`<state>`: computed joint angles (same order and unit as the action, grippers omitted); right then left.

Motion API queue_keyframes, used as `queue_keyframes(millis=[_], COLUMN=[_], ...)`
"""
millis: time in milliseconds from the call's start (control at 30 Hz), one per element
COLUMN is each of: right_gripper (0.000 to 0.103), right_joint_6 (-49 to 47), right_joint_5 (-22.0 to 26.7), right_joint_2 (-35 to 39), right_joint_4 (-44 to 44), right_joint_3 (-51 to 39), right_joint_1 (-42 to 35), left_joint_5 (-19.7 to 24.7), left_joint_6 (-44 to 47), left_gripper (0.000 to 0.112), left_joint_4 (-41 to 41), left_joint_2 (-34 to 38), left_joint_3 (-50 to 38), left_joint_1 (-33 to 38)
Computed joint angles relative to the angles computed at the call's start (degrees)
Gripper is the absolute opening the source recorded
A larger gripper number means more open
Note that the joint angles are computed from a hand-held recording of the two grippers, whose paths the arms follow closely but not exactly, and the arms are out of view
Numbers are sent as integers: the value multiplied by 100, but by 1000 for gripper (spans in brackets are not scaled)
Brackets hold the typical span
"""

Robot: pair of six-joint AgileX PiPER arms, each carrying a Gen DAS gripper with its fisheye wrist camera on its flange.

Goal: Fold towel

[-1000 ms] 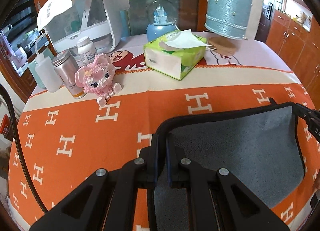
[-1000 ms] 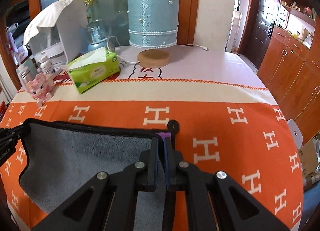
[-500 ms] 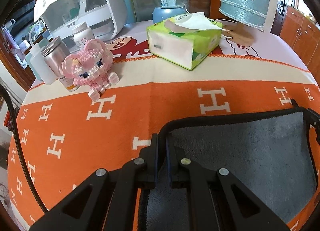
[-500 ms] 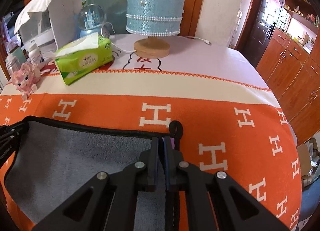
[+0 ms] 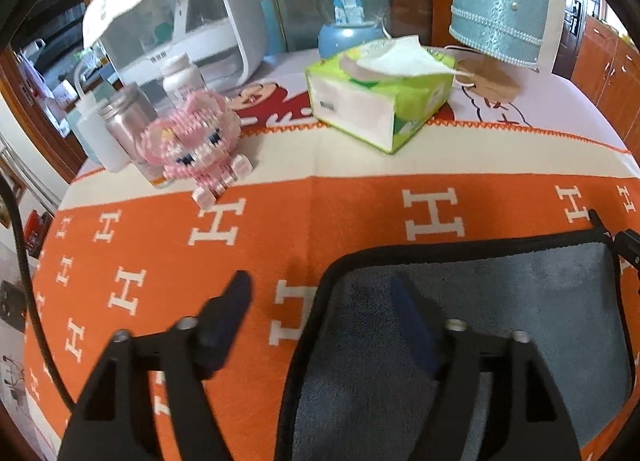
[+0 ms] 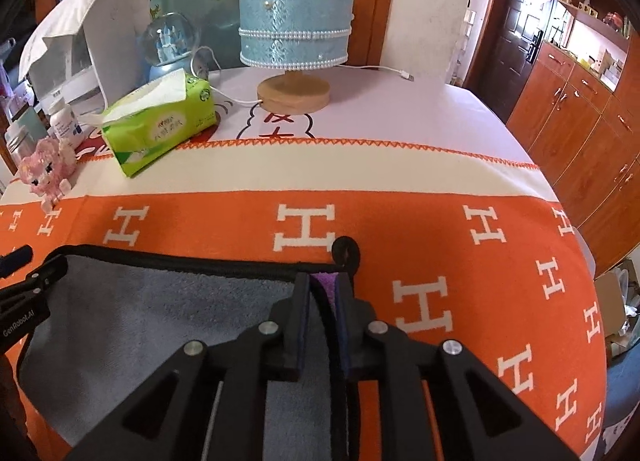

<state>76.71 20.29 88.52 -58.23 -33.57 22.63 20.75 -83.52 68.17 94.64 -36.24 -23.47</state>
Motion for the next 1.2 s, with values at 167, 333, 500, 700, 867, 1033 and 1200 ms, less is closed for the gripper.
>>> queue_keyframes(millis=[167, 333, 500, 700, 867, 1033, 1200], right_gripper=[24, 47, 50, 63, 64, 64, 64], right_joint_6=[-615, -993, -1029, -1101, -906, -482, 359], right_joint_5=[53, 71, 599, 1248, 2164, 3304, 4574], right_joint_2=[-480, -991, -1441, -2123, -2560, -3005, -3267], right_joint_4=[779, 1450, 1704, 2122, 2335, 2432, 2185], right_joint_3=[122, 279, 250, 153, -90, -353, -503], right_joint_1=[104, 251, 677, 1138, 1811, 2766, 4116], left_joint_5=[93, -10, 360, 867, 1842, 2956, 4134], left_joint_6=[414, 1211, 2510, 2984, 3458, 2998, 1911], left_gripper=[93, 102, 102, 102, 102, 102, 102], left_joint_4=[-464, -1352, -2830, -3408, -4092, -4051, -3798], left_joint_2=[-473, -1034, -1432, -2396, -3185, -3937, -4645], left_joint_3=[163, 390, 366, 527, 380, 304, 305], left_joint_1=[-196, -267, -329, -614, -946, -1833, -3240])
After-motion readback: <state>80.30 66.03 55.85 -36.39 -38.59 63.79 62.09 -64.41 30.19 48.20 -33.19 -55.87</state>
